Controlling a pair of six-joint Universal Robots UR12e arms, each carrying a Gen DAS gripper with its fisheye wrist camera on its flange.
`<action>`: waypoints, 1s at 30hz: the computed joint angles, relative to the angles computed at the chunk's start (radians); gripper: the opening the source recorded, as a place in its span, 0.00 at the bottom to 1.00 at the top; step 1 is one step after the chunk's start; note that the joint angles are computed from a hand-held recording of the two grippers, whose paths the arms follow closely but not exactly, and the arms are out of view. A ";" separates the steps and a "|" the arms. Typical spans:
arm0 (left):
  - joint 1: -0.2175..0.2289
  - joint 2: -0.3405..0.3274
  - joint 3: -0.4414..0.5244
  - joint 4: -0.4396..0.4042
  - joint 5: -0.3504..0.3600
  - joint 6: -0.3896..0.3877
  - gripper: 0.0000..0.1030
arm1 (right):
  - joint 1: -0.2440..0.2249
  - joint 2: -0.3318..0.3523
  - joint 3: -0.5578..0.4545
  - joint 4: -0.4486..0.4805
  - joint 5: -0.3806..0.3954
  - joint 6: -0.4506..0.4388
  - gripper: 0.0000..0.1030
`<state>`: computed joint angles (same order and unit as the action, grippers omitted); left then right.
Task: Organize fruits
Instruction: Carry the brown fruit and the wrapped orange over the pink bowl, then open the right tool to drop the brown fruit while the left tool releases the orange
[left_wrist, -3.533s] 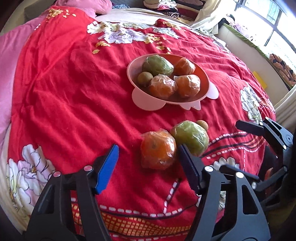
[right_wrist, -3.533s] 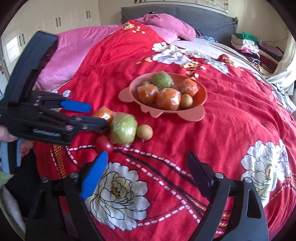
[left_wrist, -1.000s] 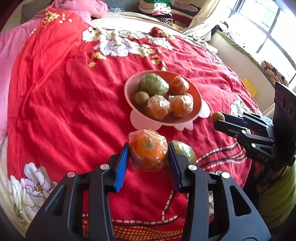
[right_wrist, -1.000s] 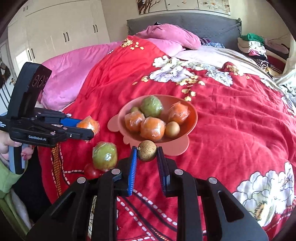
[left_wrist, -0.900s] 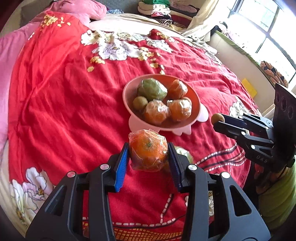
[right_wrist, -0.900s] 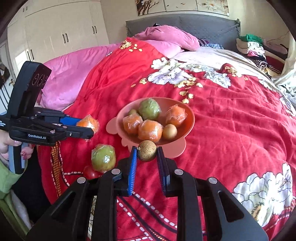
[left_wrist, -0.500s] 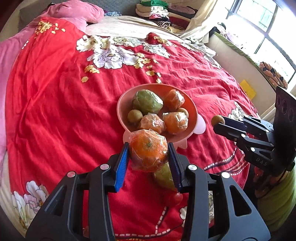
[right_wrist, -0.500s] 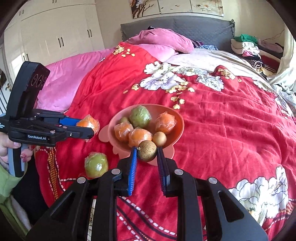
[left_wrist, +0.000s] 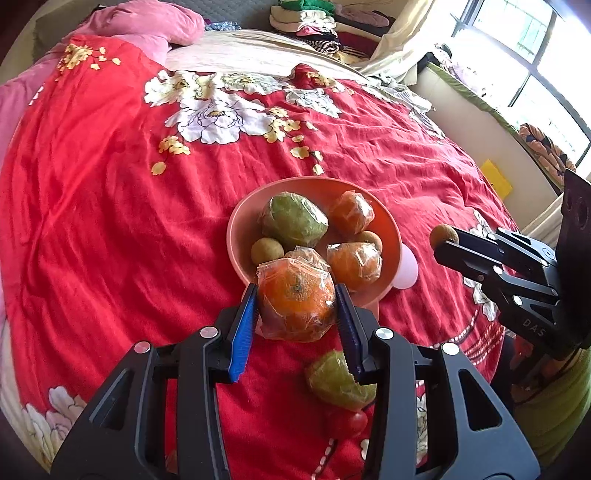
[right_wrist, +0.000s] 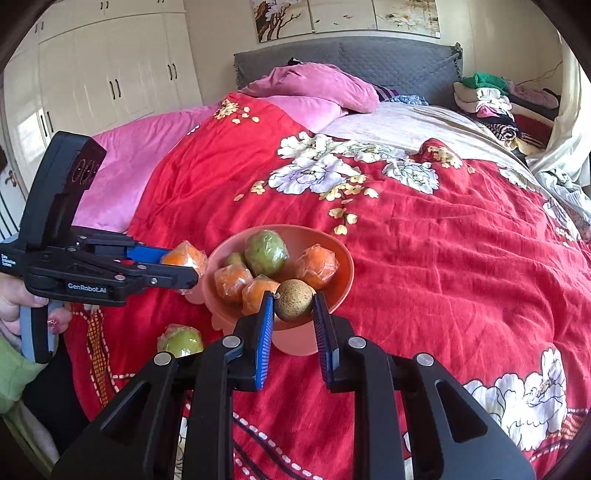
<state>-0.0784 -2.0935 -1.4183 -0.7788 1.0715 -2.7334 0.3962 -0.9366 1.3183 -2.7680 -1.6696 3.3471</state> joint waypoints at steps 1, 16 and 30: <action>-0.002 -0.004 0.005 -0.001 0.001 0.000 0.32 | 0.000 0.000 0.000 0.001 -0.001 0.000 0.20; -0.013 -0.047 0.052 0.017 0.026 -0.020 0.32 | -0.008 0.022 -0.027 0.036 -0.013 0.012 0.20; -0.014 -0.073 0.085 0.024 0.030 -0.043 0.32 | -0.013 0.055 -0.072 0.090 -0.039 0.016 0.20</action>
